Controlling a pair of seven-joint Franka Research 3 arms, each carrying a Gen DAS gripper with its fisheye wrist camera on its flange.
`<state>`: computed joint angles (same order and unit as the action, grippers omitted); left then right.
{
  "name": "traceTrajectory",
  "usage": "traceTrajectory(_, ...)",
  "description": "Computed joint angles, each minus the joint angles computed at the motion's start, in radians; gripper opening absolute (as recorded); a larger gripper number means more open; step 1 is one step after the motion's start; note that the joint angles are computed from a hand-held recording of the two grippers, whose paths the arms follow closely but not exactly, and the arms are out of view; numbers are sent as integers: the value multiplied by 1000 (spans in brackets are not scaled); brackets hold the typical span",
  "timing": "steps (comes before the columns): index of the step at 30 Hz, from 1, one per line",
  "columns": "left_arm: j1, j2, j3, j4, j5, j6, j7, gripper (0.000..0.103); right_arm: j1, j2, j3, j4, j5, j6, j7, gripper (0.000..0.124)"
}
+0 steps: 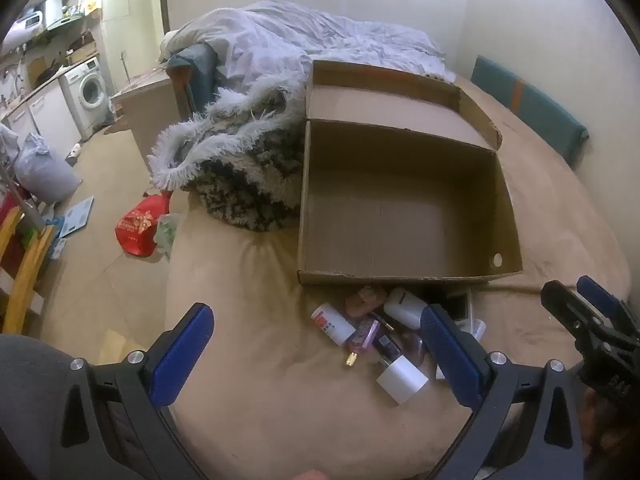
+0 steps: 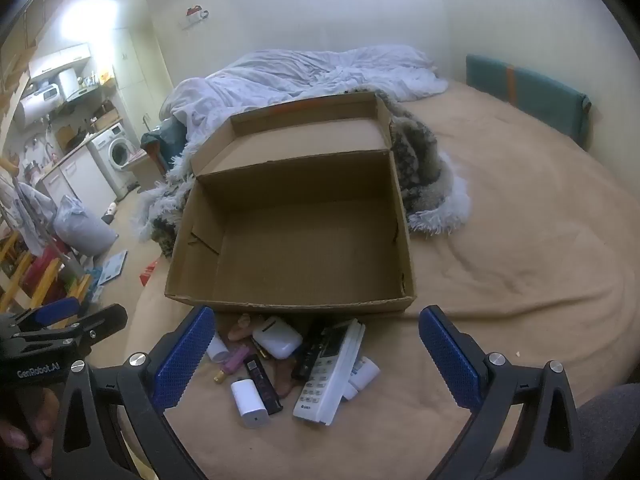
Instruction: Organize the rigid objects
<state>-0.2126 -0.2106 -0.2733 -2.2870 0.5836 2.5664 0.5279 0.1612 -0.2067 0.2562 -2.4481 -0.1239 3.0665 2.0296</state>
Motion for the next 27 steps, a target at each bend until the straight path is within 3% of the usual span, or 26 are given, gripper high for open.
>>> traceTrajectory(10, 4, -9, 14, -22, -41, 42, 19, 103, -3, -1, -1, -1, -9, 6, 6, 103)
traceTrajectory(27, 10, -15, 1, -14, -14, 28, -18, 103, -34, -4, 27, -2, -49, 10, 40, 103)
